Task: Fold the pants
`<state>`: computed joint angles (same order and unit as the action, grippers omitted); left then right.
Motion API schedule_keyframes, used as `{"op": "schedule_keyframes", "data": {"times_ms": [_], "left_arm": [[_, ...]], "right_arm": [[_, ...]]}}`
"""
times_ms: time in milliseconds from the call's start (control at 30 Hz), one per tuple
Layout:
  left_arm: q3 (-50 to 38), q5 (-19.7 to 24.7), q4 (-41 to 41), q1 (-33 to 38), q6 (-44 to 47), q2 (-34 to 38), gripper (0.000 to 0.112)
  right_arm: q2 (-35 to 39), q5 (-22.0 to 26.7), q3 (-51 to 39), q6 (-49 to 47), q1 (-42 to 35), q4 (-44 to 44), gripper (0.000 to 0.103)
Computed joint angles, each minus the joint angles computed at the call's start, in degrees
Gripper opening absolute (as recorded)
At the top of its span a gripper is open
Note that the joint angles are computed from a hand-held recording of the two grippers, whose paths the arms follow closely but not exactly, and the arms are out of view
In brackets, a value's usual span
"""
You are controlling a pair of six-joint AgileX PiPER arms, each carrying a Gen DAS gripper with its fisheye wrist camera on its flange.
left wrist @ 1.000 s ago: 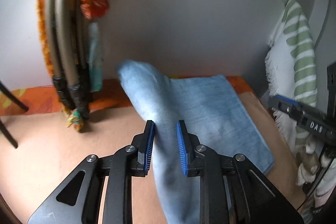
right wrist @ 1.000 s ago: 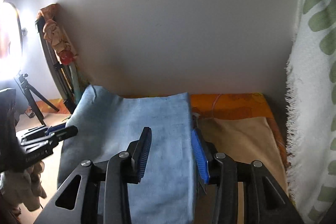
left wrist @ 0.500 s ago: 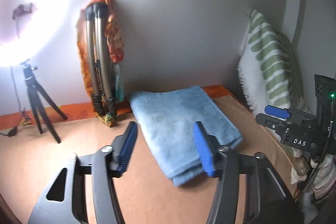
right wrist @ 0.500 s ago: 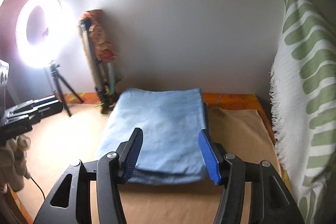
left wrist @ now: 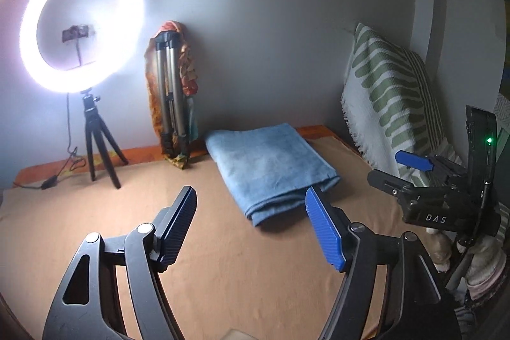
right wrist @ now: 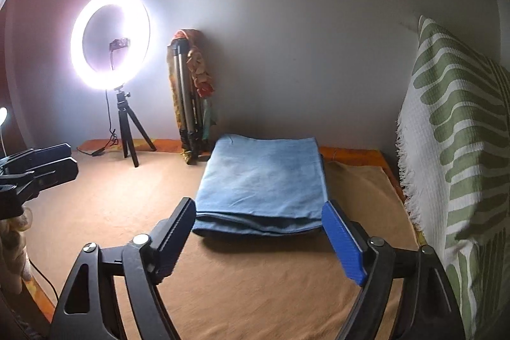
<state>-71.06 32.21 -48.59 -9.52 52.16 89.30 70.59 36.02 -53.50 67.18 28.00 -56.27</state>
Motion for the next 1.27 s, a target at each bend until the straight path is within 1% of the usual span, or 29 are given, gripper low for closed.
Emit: {"op": "schedule_keyframes", "data": {"times_ms": [67, 133, 167, 233, 300, 400, 600, 700, 867, 1067, 1167, 1267], "left_arm": [[2.3, -0.1, -0.9, 0.6, 0.6, -1.9, 0.071], [4.3, 0.1, -2.5, 1.6, 2.2, -3.3, 0.072], [4.8, 0.1, -2.3, 1.8, 1.9, -3.7, 0.073], [5.9, -0.1, -2.1, 2.1, 1.7, -4.4, 0.079], [7.9, -1.7, -3.2, 2.2, 3.2, -5.7, 0.081], [9.7, -4.7, -1.6, 1.4, 2.3, -7.1, 0.082], [9.6, -2.8, 0.1, 2.1, 0.3, -6.9, 0.083], [11.0, -3.2, -1.4, 2.7, 1.9, -7.6, 0.083], [12.0, -2.4, -3.7, 3.8, 4.2, -7.7, 0.083], [12.6, -2.3, -4.3, 3.9, 5.3, -8.1, 0.083], [13.1, -2.3, -5.5, 4.4, 6.8, -8.6, 0.082], [13.1, -1.5, -5.4, 5.1, 6.8, -8.9, 0.083]], "right_arm": [[-0.3, 3.7, 1.2, 5.9, 4.3, -5.3, 0.092], [-0.3, 7.3, 2.0, 9.8, 8.0, -8.6, 0.093], [-0.3, 8.3, 2.3, 11.0, 9.1, -9.5, 0.093], [0.0, 9.8, 2.5, 12.5, 10.9, -10.1, 0.093], [0.4, 10.8, 2.5, 13.2, 11.9, -10.4, 0.093], [0.8, 11.9, 2.8, 14.7, 13.1, -11.4, 0.093], [1.2, 11.4, 3.4, 16.6, 13.1, -11.8, 0.093], [1.3, 11.6, 3.7, 17.7, 13.2, -12.2, 0.093], [1.8, 11.8, 3.9, 18.7, 13.7, -12.5, 0.093], [2.3, 12.8, 3.8, 19.5, 14.7, -12.7, 0.093], [2.4, 12.6, 3.7, 19.6, 14.4, -12.5, 0.093], [2.7, 12.0, 3.7, 19.8, 14.2, -12.2, 0.093]]}}
